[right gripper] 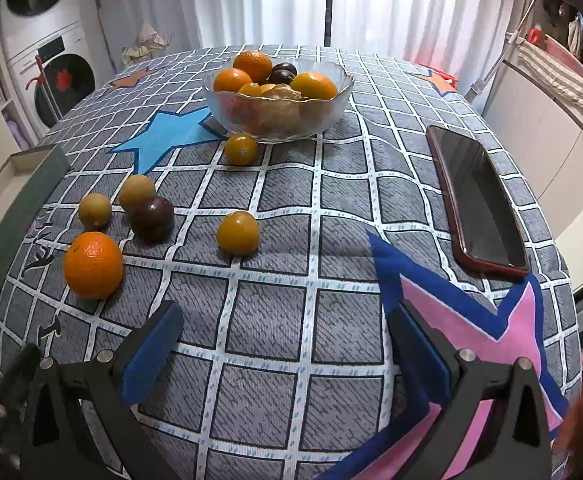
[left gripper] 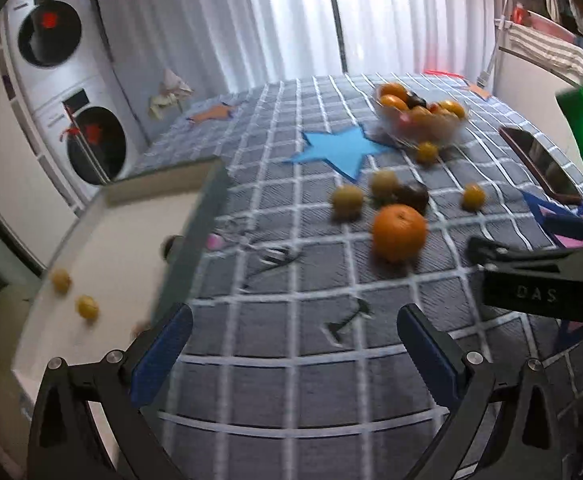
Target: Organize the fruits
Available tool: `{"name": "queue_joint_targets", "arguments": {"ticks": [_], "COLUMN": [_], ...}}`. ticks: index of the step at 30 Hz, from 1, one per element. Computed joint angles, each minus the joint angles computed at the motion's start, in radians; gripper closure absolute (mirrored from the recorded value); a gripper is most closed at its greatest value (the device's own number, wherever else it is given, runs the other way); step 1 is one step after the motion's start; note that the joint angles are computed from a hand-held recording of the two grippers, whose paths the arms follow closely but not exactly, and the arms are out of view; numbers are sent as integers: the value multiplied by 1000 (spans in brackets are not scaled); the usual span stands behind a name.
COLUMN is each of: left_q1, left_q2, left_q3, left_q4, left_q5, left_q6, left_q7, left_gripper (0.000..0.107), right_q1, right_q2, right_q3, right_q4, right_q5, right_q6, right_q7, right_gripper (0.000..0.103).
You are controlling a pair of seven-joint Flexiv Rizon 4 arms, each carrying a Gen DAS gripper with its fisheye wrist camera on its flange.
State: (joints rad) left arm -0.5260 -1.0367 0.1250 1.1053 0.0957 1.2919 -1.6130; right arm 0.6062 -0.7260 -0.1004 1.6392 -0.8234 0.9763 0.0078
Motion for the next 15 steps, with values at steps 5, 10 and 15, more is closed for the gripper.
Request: {"name": "queue_joint_targets", "arguments": {"ticks": [5,10,15], "left_q1": [22,77,69], "left_q2": [-10,0,0], "left_q3": [-40,-121,-111], "left_q4": [2,58,66], "left_q5": [-39,-98,-114], "left_q6": [-40,-21,-7], "left_q7": [-4,24,35], "left_gripper": [4,4,4], "right_q1": [-1,-1,-1], "right_q2": [-1,-1,-1], "right_q3": [0,1,1], "right_q4": [0,-1,-1], "right_q5": [-1,-1,-1], "right_q6": [1,0,0], "right_q7": [1,0,0], "right_gripper": [0,0,0]}}
